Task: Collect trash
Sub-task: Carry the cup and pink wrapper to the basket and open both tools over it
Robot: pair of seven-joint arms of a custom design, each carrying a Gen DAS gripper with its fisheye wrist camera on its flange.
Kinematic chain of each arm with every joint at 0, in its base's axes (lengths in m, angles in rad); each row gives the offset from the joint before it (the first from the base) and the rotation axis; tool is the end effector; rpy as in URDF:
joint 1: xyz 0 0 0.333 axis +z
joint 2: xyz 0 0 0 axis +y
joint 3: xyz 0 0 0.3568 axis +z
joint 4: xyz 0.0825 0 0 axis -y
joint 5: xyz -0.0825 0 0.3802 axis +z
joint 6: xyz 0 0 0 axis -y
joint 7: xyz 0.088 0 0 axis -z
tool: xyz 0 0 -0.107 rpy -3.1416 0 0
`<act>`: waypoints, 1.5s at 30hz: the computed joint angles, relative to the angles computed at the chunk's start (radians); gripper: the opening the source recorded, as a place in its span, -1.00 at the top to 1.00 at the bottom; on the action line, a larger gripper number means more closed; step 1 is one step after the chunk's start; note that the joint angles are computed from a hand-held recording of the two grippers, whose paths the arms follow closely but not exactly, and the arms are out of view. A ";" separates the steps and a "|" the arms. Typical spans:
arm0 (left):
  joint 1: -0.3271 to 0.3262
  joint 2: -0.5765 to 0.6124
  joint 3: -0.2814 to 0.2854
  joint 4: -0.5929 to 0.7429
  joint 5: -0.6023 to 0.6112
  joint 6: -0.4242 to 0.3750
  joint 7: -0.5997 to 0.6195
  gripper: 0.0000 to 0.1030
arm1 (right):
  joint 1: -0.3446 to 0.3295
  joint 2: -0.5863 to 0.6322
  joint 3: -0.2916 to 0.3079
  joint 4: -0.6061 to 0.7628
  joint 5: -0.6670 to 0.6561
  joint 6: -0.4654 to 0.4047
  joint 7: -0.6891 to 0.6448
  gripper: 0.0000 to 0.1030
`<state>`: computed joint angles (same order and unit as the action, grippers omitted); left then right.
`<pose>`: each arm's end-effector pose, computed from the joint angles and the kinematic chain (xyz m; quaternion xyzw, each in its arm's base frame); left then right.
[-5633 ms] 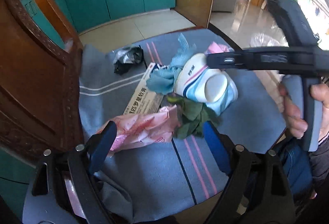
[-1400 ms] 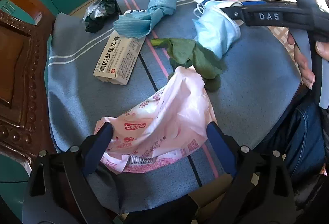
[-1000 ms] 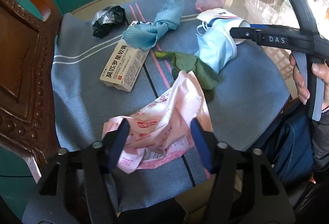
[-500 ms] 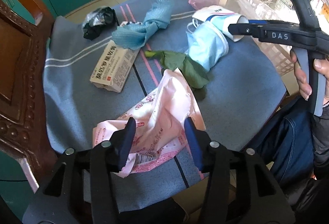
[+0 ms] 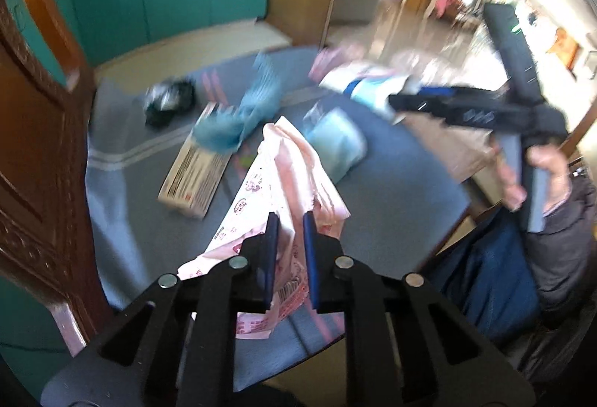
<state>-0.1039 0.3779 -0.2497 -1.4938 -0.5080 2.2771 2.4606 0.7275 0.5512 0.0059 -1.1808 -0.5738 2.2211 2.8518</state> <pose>0.6799 -0.2297 0.5475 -0.2875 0.9000 -0.3249 0.0412 0.5878 0.5045 0.5660 -0.5525 0.7575 -0.2012 0.2835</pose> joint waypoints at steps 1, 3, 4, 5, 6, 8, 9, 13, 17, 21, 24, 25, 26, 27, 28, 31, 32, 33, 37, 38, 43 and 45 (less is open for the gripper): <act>0.015 -0.010 -0.016 -0.012 -0.041 0.009 0.035 0.71 | 0.004 -0.010 -0.006 -0.013 -0.011 0.010 0.013 -0.12; 0.017 -0.020 -0.026 -0.019 -0.075 0.016 0.059 0.71 | 0.019 -0.048 -0.026 -0.058 -0.059 0.024 0.065 -0.12; 0.009 -0.020 -0.026 -0.016 -0.076 0.018 0.056 0.71 | 0.027 -0.076 -0.037 -0.091 -0.093 0.026 0.107 -0.11; -0.008 -0.019 -0.026 -0.007 -0.066 0.023 0.045 0.71 | 0.030 -0.097 -0.041 -0.116 -0.120 0.024 0.141 -0.11; -0.014 -0.017 -0.030 0.002 -0.069 0.016 0.044 0.71 | 0.035 -0.135 -0.048 -0.161 -0.160 0.026 0.197 -0.11; -0.027 -0.001 -0.047 0.040 -0.087 -0.022 0.047 0.76 | 0.034 -0.207 -0.053 -0.258 -0.231 0.043 0.314 -0.11; -0.037 0.003 -0.051 0.049 -0.085 -0.027 0.050 0.76 | 0.027 -0.243 -0.051 -0.309 -0.256 0.057 0.367 -0.11; -0.072 0.042 -0.051 0.107 -0.069 -0.049 0.012 0.76 | -0.058 -0.309 -0.013 -0.465 -0.263 0.263 0.470 -0.11; -0.103 0.064 -0.037 0.130 -0.015 -0.048 -0.063 0.76 | -0.101 -0.302 0.031 -0.466 -0.250 0.281 0.468 -0.09; -0.097 0.070 -0.051 0.127 -0.019 -0.066 -0.042 0.64 | -0.101 -0.355 0.027 -0.525 -0.389 0.310 0.635 -0.09; -0.133 0.060 -0.037 0.090 0.043 -0.012 -0.051 -0.24 | -0.112 -0.386 0.049 -0.544 -0.482 0.285 0.704 -0.09; -0.143 0.058 -0.040 0.076 0.061 -0.005 -0.043 -0.24 | -0.118 -0.394 0.058 -0.551 -0.488 0.276 0.707 -0.09; -0.148 0.062 -0.043 0.076 0.073 -0.018 -0.038 -0.24 | -0.124 -0.396 0.067 -0.552 -0.489 0.265 0.710 -0.09; -0.157 0.066 -0.042 0.075 0.093 -0.027 -0.033 -0.15 | -0.130 -0.400 0.074 -0.556 -0.489 0.259 0.713 -0.09; -0.172 0.067 -0.038 0.066 0.121 -0.023 -0.035 -0.06 | -0.133 -0.403 0.080 -0.558 -0.491 0.245 0.717 -0.09; -0.234 0.083 -0.001 0.053 0.252 -0.010 -0.104 0.64 | -0.134 -0.409 0.095 -0.552 -0.502 0.177 0.724 -0.09; -0.246 0.096 0.005 0.063 0.279 -0.022 -0.132 0.87 | -0.128 -0.417 0.101 -0.552 -0.508 0.129 0.725 -0.09; -0.248 0.100 0.004 0.063 0.289 -0.026 -0.146 0.96 | -0.124 -0.423 0.108 -0.551 -0.514 0.084 0.725 -0.09; -0.204 0.080 -0.047 0.055 0.211 -0.040 -0.101 0.96 | -0.108 -0.446 0.138 -0.552 -0.492 -0.114 0.714 -0.09; -0.194 0.076 -0.057 0.063 0.182 -0.050 -0.090 0.97 | -0.108 -0.448 0.144 -0.553 -0.470 -0.153 0.708 -0.09; -0.161 0.070 -0.117 0.135 -0.002 -0.096 0.011 0.96 | -0.128 -0.453 0.153 -0.577 -0.321 -0.221 0.710 -0.09; -0.186 0.078 -0.104 0.164 0.008 -0.080 0.009 0.96 | -0.140 -0.453 0.153 -0.583 -0.277 -0.222 0.701 -0.09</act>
<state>-0.2904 0.4561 -0.3536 -1.3295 -0.5002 2.1971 2.4696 0.5879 0.0978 0.1593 -1.7638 -0.8510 1.9995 3.5529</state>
